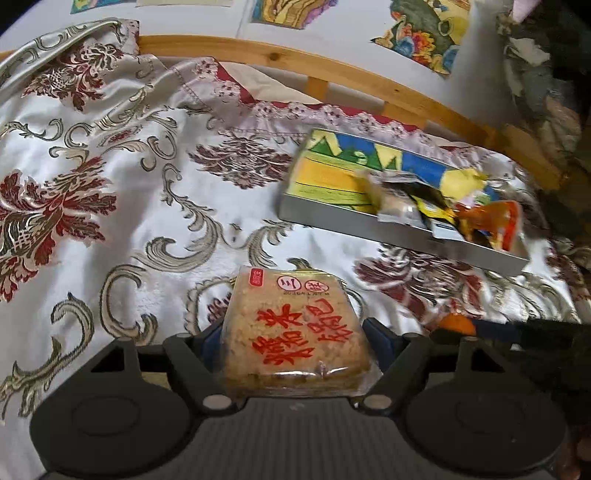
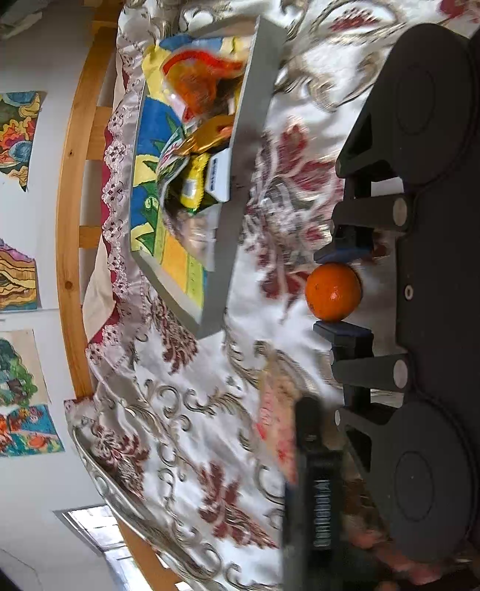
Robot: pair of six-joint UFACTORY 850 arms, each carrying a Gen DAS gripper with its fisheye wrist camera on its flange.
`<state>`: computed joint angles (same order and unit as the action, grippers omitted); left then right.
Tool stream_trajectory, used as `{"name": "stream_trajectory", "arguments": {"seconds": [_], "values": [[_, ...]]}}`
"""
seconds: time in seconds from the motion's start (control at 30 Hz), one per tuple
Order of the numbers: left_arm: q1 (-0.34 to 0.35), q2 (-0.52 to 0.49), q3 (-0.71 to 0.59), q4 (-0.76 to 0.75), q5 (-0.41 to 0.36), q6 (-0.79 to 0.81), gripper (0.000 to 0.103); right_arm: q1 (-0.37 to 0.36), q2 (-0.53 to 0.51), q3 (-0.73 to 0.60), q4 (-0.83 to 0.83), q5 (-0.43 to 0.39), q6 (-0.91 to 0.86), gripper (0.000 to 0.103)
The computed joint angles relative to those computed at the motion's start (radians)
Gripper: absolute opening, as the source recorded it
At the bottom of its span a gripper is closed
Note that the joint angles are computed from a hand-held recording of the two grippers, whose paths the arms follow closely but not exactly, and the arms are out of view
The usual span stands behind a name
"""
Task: Organize snacks
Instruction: 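Lift the rice-cake packet with the left tool while the right tool grasps the orange fruit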
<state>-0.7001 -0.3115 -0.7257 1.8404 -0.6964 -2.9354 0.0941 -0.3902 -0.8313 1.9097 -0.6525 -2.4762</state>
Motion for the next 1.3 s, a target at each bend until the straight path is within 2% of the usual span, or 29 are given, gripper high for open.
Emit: {"name": "stream_trajectory", "arguments": {"seconds": [0.13,0.2,0.37,0.53,0.77,0.87,0.93,1.03,1.17,1.3], "values": [[0.011,0.041,0.020,0.033,0.083,-0.012,0.080,-0.034,0.041,0.056,0.003,0.006,-0.016,0.035],[0.004,0.055,0.022,0.003,0.108,0.024,0.080,-0.048,0.057,0.083,0.025,-0.004,-0.040,0.036],[-0.038,0.048,0.001,-0.116,0.122,0.157,0.080,-0.056,0.091,0.124,0.024,-0.002,-0.038,0.036],[-0.043,0.019,-0.031,-0.237,0.145,0.286,0.080,-0.057,0.093,0.145,0.017,-0.005,-0.044,0.037],[-0.032,-0.004,-0.043,-0.213,0.157,0.290,0.089,-0.048,0.061,0.140,0.051,0.003,-0.077,0.040],[-0.024,-0.011,-0.049,-0.206,0.167,0.296,0.094,-0.050,0.057,0.142,0.072,-0.003,-0.091,0.048],[-0.018,-0.009,-0.045,-0.176,0.173,0.259,0.096,-0.055,0.055,0.142,0.079,-0.010,-0.091,0.061],[-0.018,-0.017,-0.059,-0.228,0.175,0.312,0.096,-0.058,0.054,0.147,0.084,-0.016,-0.095,0.071],[-0.021,-0.040,-0.094,-0.326,0.163,0.447,0.096,-0.043,0.058,0.168,0.143,-0.014,-0.186,0.077],[-0.017,-0.039,-0.089,-0.305,0.169,0.427,0.096,-0.042,0.049,0.164,0.142,-0.017,-0.193,0.079]]}}
